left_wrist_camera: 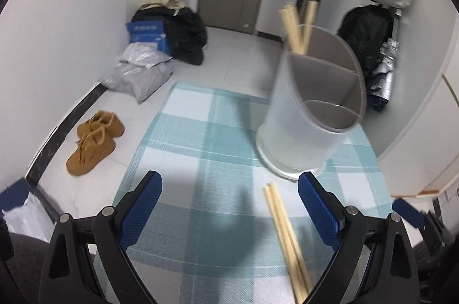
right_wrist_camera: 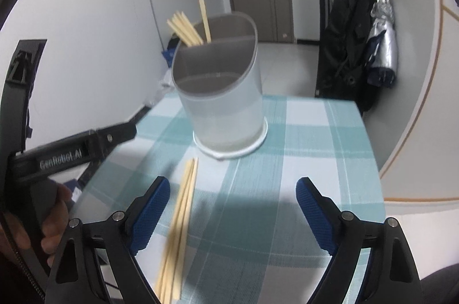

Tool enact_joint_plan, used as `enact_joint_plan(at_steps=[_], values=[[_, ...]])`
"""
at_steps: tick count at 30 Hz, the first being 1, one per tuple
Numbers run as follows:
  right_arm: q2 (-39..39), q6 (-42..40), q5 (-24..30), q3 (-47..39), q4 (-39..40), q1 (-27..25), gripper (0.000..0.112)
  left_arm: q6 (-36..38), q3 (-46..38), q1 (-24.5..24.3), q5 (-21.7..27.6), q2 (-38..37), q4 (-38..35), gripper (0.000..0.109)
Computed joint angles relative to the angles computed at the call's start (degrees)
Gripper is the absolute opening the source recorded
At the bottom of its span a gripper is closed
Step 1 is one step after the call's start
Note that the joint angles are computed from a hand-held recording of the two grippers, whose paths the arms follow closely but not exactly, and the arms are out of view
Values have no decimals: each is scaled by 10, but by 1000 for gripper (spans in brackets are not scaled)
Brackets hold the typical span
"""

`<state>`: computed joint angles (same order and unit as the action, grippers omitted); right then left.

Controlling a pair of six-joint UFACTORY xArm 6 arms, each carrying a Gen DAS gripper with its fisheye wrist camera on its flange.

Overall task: Organize utensils
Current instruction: 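Move the open right gripper down to the remaining loose chopsticks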

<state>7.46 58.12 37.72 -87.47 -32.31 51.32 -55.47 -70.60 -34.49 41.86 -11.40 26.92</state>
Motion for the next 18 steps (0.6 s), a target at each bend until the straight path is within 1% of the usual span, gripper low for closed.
enact_joint_plan(at_steps=[3,5,8,9,10,11,13,15,18], values=[[18,-51,3,-16,60,-4,83,3,-6,18,-3,8,-43,93],[34,-89,10,-33,101,-7,81,3,-13,24,5,13,-49,93],[69,-161,36,-77,166,-9,73,14,-23,34,18,22,-75,93],[82,-187,46,-94,190,-10,63,15,-23,39,17,23,-87,93],[99,-212,61,-117,214,-12,50,16,-22,43,16,23,-97,93],[119,-228,82,-146,227,-11,45,14,-22,46,17,22,-102,93],[153,-248,117,-195,242,-13,38,9,-22,52,19,21,-106,93],[181,-273,136,-235,266,-15,33,5,-19,55,17,18,-113,93],[211,-289,164,-283,274,-15,32,5,-13,59,13,13,-126,93]])
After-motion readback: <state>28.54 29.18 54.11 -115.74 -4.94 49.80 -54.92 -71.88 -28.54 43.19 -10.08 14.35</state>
